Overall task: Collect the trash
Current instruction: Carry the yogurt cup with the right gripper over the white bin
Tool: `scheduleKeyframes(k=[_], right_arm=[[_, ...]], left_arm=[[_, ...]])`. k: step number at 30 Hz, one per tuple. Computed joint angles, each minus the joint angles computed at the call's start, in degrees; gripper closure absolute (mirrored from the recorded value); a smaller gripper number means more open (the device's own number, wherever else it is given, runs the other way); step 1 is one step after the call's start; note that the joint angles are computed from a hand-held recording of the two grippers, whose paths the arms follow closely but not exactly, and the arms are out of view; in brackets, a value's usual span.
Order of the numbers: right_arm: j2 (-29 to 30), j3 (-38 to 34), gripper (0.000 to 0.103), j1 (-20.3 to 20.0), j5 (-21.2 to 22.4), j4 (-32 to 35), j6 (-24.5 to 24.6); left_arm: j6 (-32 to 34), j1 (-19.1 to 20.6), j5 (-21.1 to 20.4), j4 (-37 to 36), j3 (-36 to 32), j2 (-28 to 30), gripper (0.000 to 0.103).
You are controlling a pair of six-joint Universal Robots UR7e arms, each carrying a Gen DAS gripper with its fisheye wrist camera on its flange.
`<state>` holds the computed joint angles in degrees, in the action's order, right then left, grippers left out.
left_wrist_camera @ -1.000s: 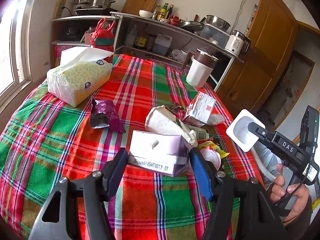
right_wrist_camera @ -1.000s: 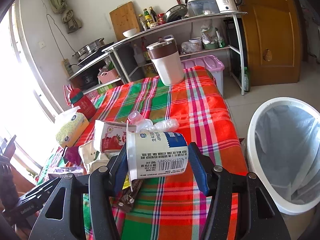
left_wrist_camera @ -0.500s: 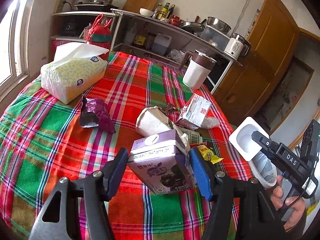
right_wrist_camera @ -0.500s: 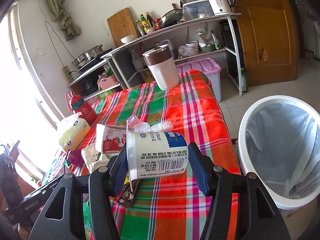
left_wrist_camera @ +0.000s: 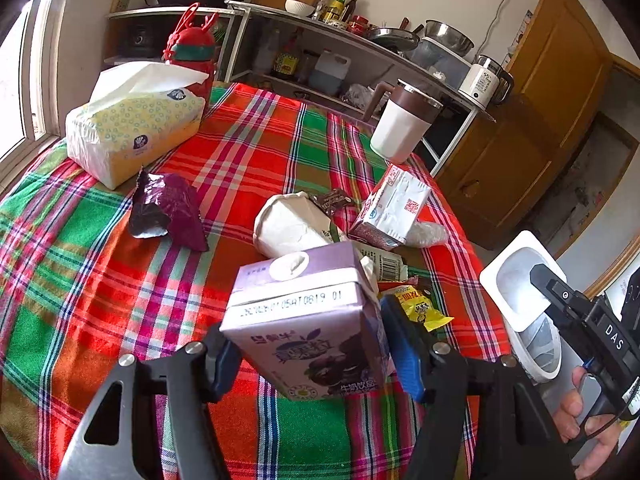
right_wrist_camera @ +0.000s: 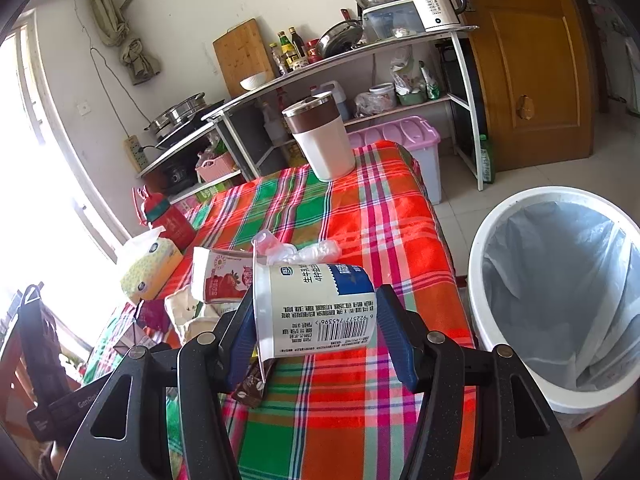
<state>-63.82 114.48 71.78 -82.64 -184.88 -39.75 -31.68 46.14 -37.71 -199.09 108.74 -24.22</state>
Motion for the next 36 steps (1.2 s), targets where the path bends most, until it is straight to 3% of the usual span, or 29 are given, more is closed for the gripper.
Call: scheduleKeyframes(k=[7,14,25,29,36], right_arm=[[-2.6,0.2,0.045,-1.3,2.7,1.0,0.9],[-5.8,-0.7,0.045,-2.8,3.9,1.5,2.2],[-8.8,-5.4,0.045,-7.2,2.1,3.5,5.8],[-8.0,-9.0,0.045,-8.9,-1.2,4.8,6.3],[-5.5,-14.1,0.045,-10.7,-6.3,8.1,5.2]], left_arm=[[4.5,-3.4,2.5,-1.7,-0.5,-0.5,0.039],[10.0,-4.9,-0.5,-0.4,-5.8,0.8,0.039],[18.6,-5.1,-12.5,7.9,-22.4,8.6,0.039],[19.5,-5.2,-16.8,13.1,-29.2,12.5,0.039],[19.3,-5.3,-20.2,22.8,-39.4,18.8,0.039]])
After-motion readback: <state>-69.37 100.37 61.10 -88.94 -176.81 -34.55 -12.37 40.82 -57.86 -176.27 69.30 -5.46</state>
